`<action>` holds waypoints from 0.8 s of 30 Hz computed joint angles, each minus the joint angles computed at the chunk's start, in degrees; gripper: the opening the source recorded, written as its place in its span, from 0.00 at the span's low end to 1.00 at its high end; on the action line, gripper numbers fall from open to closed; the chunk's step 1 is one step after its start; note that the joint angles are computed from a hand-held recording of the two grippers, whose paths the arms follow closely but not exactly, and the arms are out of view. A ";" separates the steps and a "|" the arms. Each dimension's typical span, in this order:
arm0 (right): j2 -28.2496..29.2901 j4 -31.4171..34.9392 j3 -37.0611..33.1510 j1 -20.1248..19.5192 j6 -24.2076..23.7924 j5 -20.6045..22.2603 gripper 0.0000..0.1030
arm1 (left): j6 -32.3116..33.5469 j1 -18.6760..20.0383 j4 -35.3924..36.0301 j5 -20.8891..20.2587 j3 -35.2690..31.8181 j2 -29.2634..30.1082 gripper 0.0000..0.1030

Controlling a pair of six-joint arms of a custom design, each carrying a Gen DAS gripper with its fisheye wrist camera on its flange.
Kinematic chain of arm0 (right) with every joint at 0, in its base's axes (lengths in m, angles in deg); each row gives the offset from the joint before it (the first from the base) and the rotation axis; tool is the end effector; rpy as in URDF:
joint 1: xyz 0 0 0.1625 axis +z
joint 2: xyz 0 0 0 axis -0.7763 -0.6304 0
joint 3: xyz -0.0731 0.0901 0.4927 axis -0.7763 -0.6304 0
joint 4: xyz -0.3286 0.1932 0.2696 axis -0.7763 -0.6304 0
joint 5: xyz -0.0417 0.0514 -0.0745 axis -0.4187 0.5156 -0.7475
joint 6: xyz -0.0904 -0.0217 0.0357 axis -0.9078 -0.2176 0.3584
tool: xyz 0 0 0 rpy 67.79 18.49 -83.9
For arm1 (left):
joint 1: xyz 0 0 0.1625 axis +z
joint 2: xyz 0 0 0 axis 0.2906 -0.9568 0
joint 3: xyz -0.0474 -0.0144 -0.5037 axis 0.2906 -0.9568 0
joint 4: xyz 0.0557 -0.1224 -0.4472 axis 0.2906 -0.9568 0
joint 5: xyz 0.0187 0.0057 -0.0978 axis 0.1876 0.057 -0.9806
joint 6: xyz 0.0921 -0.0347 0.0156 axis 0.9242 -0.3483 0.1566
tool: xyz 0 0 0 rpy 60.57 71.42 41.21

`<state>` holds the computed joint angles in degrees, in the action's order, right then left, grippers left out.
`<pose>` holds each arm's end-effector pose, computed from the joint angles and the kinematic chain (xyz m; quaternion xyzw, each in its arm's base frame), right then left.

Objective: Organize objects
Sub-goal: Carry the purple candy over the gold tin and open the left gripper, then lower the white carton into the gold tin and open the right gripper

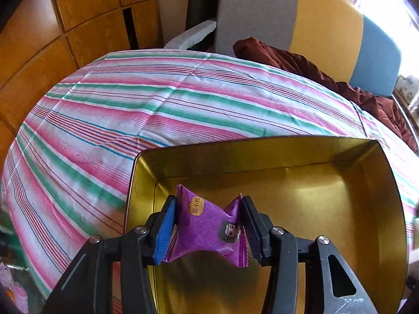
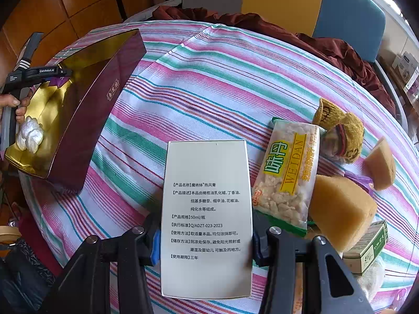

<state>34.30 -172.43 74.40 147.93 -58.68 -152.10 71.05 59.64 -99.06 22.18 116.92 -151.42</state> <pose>0.1609 -0.6184 0.0222 0.3646 -0.8871 0.0481 0.2789 0.0853 -0.5836 0.2600 -0.1081 0.8396 -0.3311 0.4168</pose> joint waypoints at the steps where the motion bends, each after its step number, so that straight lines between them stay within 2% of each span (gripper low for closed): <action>1: 0.04 0.01 -0.03 0.01 0.05 0.01 0.48 | 0.61 0.07 -0.62 0.14 -0.31 0.36 0.52; 4: 0.03 0.00 -0.04 -0.01 -0.01 0.02 0.48 | 2.03 0.17 -2.35 0.68 -0.62 0.86 0.56; 8: 0.03 -0.06 0.03 0.03 -0.05 -0.09 0.48 | 1.54 -0.20 -3.08 -0.39 0.27 -0.43 0.68; 12: 0.12 -0.48 0.09 0.06 -0.35 -0.26 0.48 | 2.50 -2.41 -6.97 0.08 3.51 -2.57 0.70; 17: 0.23 -1.23 0.16 0.27 -0.18 -0.84 0.48 | 1.55 -6.47 -10.51 -0.41 10.40 -7.94 0.70; 19: 0.32 -2.61 0.52 0.51 -0.14 -1.17 0.48 | -0.58 -8.21 -8.89 0.23 13.35 -10.59 0.70; 24: -1.22 -4.30 2.16 1.25 4.09 2.46 0.48 | -6.51 -11.91 -2.89 1.91 20.35 -17.51 0.70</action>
<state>33.08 -176.73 76.56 149.18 -54.59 -149.64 64.53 47.73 -101.95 24.09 137.27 -168.93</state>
